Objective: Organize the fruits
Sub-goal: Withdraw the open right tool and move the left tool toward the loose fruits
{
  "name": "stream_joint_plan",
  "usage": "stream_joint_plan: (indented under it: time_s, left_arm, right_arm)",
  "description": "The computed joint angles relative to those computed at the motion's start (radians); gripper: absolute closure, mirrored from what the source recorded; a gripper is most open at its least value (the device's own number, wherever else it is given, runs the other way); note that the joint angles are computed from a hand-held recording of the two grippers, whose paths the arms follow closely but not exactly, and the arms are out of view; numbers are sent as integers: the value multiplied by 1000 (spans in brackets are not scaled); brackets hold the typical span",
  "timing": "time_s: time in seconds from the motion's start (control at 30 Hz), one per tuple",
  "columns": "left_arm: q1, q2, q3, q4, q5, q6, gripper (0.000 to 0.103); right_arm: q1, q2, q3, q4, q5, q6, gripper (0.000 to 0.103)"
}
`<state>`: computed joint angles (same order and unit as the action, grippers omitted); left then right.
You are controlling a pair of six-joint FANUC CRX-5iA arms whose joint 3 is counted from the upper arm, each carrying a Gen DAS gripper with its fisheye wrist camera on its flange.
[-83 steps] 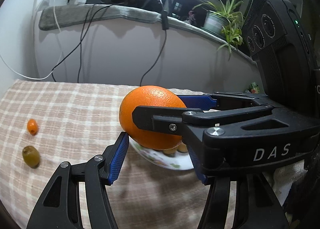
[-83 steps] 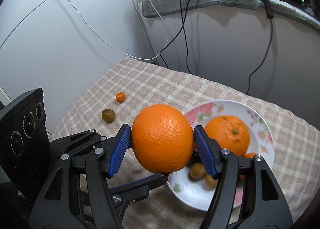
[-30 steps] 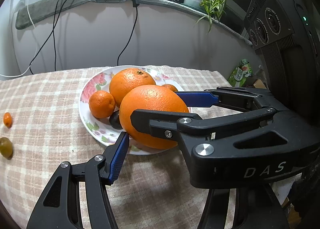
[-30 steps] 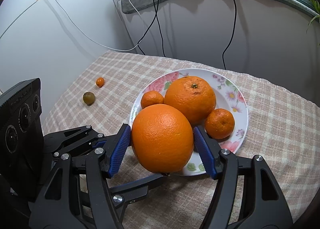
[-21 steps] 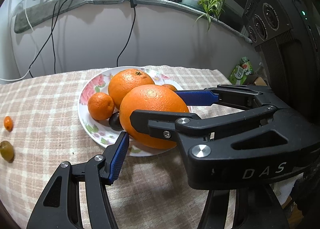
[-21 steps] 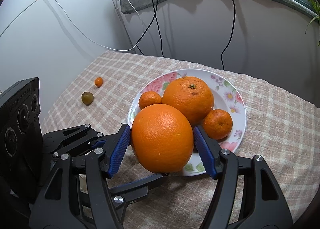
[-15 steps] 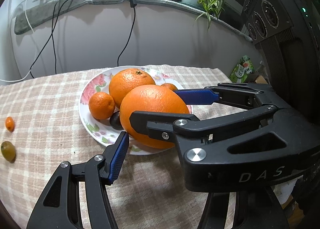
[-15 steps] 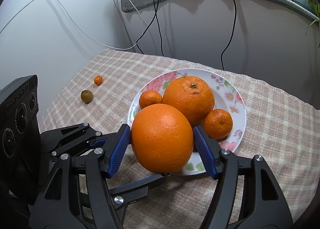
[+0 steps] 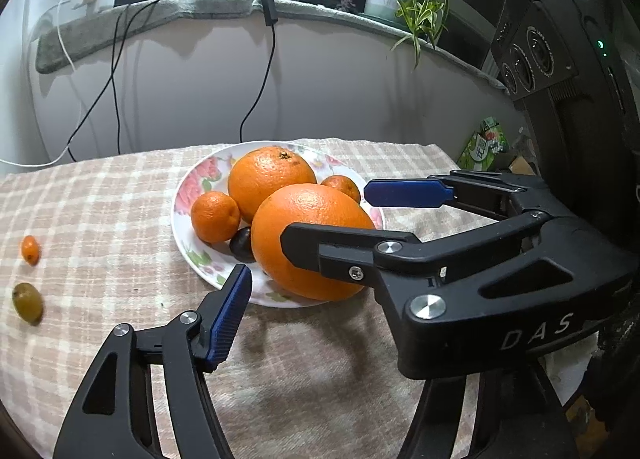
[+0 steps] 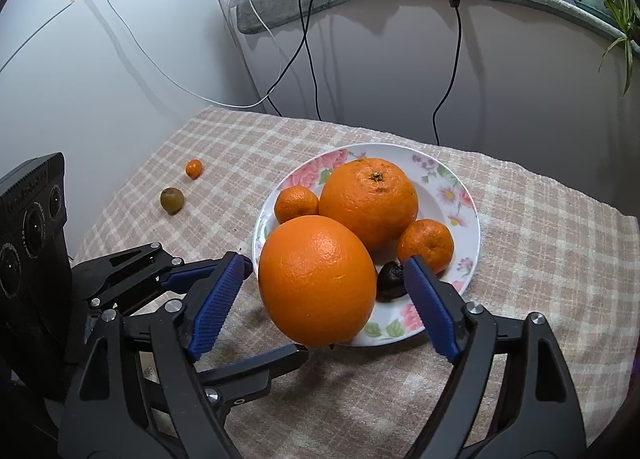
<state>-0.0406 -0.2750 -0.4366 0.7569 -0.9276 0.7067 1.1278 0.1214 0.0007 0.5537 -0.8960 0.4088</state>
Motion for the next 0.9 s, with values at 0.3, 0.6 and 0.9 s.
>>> stream_joint_plan:
  time_s: [0.3,0.6,0.9]
  left_arm:
    - [19,-21,-14,9,-3,-5,32]
    - [44,-36,-12,9,-11,0,31]
    - [74,-55,-18,17,-11,-13,31]
  right_arm:
    - [11,2,8,15,-19,-10,16]
    - [19,-7,-1,54,-24,-58,13]
    - [27,0,5,80,-30,-84,13]
